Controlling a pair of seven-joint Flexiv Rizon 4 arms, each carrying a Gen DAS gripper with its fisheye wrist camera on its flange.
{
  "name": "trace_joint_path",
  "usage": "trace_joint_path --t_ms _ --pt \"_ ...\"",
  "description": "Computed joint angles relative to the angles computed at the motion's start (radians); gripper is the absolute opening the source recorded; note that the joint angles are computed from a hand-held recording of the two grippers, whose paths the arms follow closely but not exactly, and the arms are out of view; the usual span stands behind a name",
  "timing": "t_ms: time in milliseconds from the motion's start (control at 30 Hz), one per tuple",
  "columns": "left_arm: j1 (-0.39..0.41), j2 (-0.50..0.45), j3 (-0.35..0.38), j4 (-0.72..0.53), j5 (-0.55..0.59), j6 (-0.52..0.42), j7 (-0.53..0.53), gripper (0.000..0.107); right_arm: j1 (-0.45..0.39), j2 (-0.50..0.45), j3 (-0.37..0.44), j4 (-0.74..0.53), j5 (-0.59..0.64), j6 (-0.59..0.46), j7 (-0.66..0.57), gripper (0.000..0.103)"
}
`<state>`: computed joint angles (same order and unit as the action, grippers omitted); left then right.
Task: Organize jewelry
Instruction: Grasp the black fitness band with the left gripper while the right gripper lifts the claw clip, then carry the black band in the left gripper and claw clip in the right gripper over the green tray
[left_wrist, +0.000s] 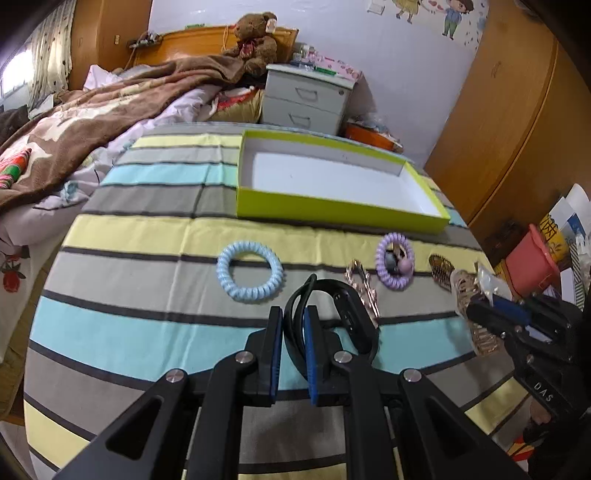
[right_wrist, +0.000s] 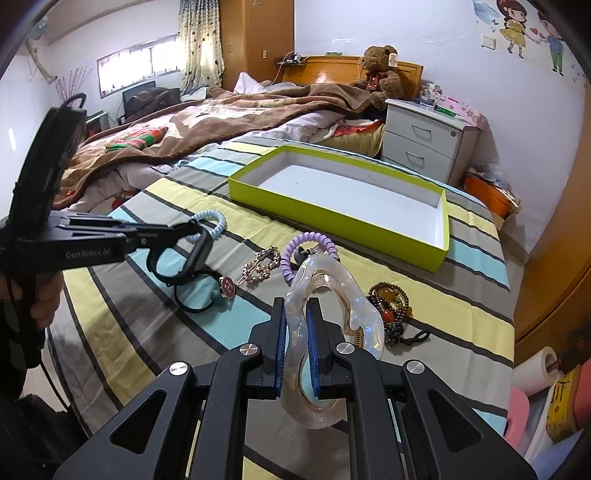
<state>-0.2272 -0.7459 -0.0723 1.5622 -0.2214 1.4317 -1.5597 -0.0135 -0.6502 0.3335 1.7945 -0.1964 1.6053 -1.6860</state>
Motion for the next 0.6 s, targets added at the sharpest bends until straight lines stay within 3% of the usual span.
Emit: trace_joint_path --t_ms 200,400,600 --pt "-0.007 0.005 0.009 -0.014 0.008 -0.003 -0.005 0.012 0.021 0.015 -0.026 0.000 0.005 0.008 0.018 0.011" --pt "0.005 0.003 -0.005 -0.046 0.003 -0.021 0.010 0.012 0.087 0.039 -0.118 -0.005 -0.010 0.017 0.067 0.011" --pt "0.008 -0.026 -0.001 -0.139 -0.004 -0.070 0.021 0.012 0.109 0.035 -0.162 -0.069 -0.020 -0.034 0.116 0.011"
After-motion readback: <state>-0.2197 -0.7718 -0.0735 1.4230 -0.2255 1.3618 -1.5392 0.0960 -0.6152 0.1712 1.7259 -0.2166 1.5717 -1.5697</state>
